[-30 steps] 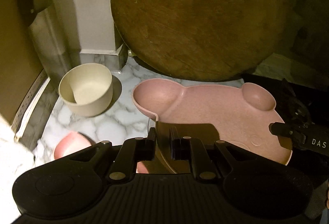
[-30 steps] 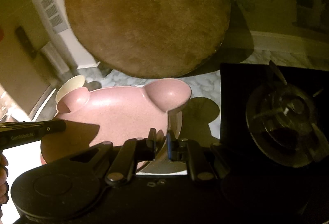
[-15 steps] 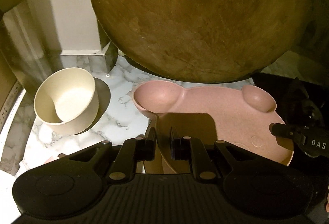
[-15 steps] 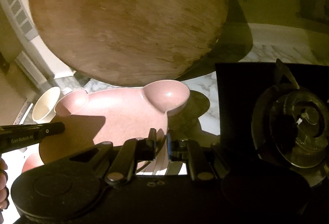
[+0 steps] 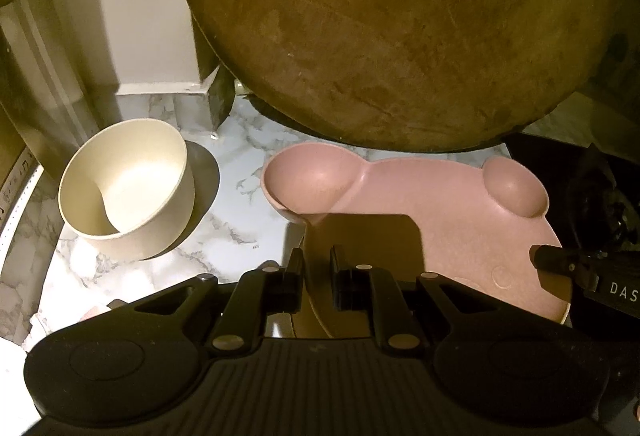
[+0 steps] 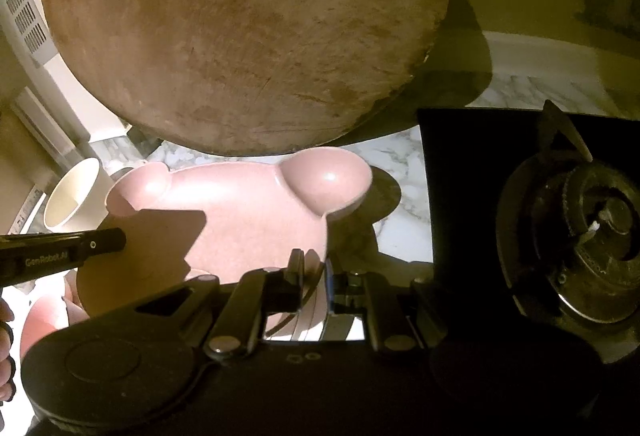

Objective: Organize plates and bowls
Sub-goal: 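Lower the bear plate onto the white plate stack and open the right gripper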

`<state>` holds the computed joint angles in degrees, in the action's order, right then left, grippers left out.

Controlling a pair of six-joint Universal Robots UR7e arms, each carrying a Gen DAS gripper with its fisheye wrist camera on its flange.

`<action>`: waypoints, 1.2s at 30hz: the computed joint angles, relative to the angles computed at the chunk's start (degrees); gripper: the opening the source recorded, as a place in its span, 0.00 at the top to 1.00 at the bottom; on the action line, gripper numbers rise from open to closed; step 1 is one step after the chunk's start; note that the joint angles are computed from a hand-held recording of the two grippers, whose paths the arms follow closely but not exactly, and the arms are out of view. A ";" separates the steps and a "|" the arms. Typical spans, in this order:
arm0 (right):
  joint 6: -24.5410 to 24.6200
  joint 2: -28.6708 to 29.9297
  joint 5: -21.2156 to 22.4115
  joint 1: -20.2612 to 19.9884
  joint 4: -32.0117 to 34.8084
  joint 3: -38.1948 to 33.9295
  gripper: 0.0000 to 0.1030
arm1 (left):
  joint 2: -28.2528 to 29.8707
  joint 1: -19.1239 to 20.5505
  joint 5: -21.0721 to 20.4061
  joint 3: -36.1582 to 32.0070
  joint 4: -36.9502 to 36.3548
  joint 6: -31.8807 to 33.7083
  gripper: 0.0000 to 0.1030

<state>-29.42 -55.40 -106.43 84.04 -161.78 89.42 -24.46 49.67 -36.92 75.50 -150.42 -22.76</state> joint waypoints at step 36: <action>-4.11 -10.61 6.64 1.16 -1.67 12.94 0.60 | -6.78 -7.96 1.60 13.80 -2.47 -6.99 0.79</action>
